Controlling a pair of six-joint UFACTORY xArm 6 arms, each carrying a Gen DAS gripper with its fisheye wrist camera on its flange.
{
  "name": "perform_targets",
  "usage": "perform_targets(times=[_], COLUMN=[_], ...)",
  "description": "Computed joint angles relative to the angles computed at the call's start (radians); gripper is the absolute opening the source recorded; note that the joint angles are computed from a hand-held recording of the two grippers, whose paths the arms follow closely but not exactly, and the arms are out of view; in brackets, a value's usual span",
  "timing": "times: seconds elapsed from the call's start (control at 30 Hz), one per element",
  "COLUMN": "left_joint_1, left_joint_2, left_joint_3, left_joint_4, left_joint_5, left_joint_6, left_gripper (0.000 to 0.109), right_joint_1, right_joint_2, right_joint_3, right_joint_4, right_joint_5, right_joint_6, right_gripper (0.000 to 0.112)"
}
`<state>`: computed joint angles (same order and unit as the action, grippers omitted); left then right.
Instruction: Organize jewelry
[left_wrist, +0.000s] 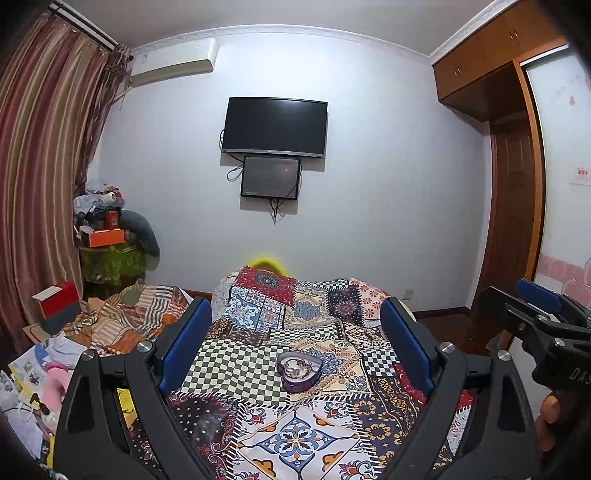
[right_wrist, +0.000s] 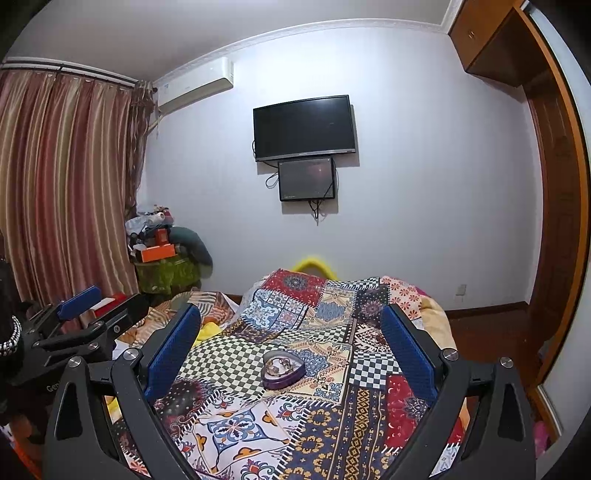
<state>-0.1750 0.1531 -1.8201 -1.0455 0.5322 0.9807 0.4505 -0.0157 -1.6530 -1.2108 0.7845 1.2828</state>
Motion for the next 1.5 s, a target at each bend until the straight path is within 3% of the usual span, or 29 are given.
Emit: perform_targets(times=[1.5], left_joint_1=[-0.007], left_joint_2=[0.008], left_joint_3=[-0.01], left_joint_4=[0.035], left_joint_5=[0.049], left_joint_6=[-0.019], left_gripper=[0.092], right_joint_1=[0.004], right_joint_2=[-0.017], right_joint_3=[0.01], right_joint_4=[0.019], right_joint_5=[0.018], right_joint_6=[0.002], right_gripper=[0.097])
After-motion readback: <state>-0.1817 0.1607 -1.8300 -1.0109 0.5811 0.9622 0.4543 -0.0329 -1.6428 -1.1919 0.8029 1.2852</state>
